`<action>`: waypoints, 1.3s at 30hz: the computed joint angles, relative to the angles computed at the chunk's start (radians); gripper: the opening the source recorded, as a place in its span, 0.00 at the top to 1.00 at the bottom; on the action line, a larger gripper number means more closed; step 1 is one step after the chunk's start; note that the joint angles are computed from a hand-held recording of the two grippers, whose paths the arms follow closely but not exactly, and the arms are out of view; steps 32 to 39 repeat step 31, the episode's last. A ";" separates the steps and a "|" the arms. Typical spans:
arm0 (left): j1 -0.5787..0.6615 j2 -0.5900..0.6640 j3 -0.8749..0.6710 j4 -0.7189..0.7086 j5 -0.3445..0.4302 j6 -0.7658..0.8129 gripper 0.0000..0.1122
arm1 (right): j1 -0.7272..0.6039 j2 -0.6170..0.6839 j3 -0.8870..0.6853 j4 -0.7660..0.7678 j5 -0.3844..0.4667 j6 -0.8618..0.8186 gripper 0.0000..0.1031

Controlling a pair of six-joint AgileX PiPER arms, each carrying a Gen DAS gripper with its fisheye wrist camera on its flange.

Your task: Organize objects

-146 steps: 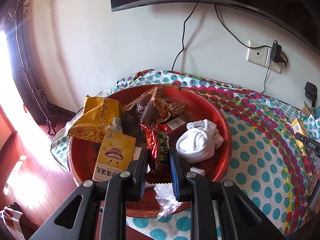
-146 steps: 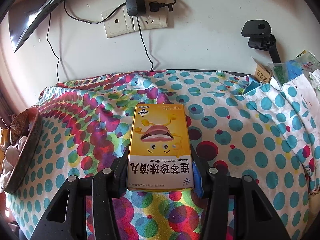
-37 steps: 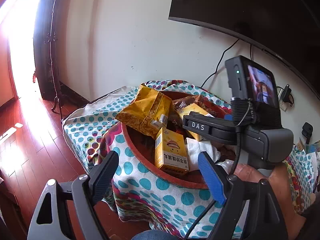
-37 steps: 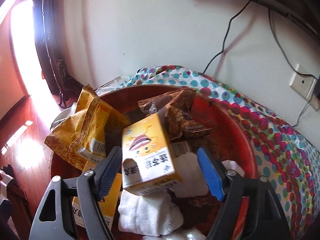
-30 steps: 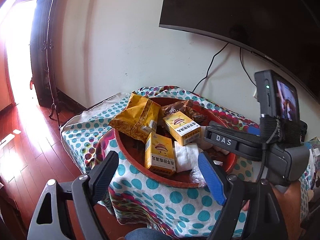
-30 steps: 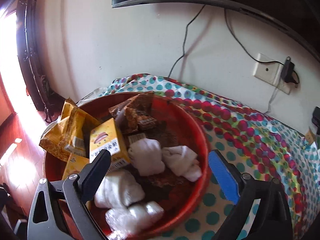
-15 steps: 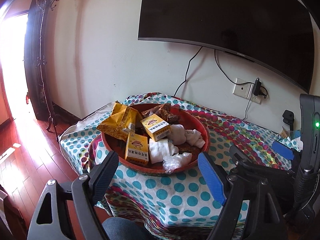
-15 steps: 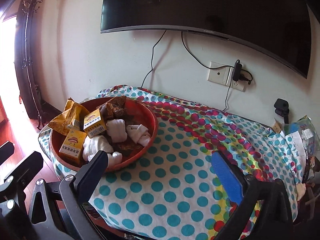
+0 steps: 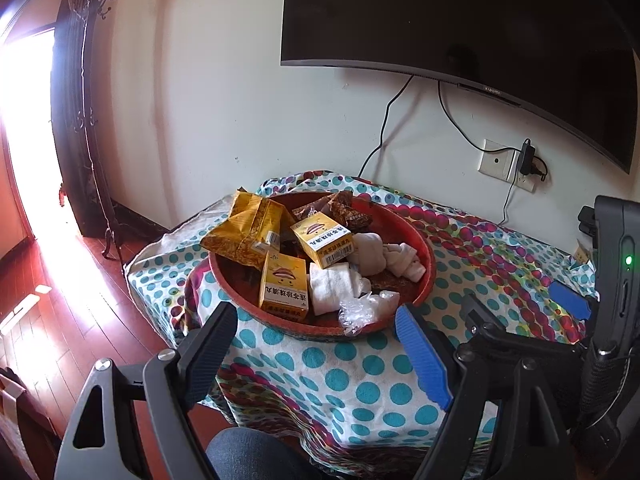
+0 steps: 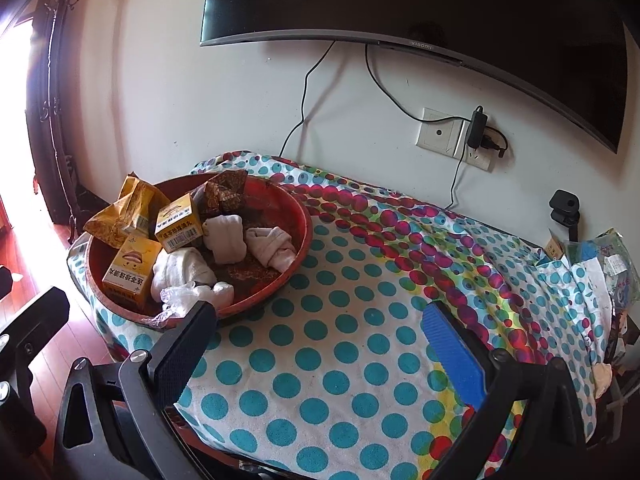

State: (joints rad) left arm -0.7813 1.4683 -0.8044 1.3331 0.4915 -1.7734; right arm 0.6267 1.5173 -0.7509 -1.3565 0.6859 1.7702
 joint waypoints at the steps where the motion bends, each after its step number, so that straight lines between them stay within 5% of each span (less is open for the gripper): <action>1: 0.017 0.002 0.001 -0.009 -0.028 0.005 0.25 | -0.003 0.008 -0.004 0.001 -0.006 0.000 0.00; 10: 0.047 0.005 -0.004 -0.080 -0.058 0.050 0.25 | 0.000 0.015 -0.014 -0.012 -0.013 -0.005 0.00; 16: 0.000 0.001 -0.017 -0.117 0.016 0.071 0.22 | 0.010 -0.007 -0.004 -0.003 -0.001 -0.013 0.00; 39: -0.047 -0.001 -0.005 -0.024 0.039 -0.002 0.21 | -0.015 -0.015 0.006 -0.008 -0.022 -0.005 0.00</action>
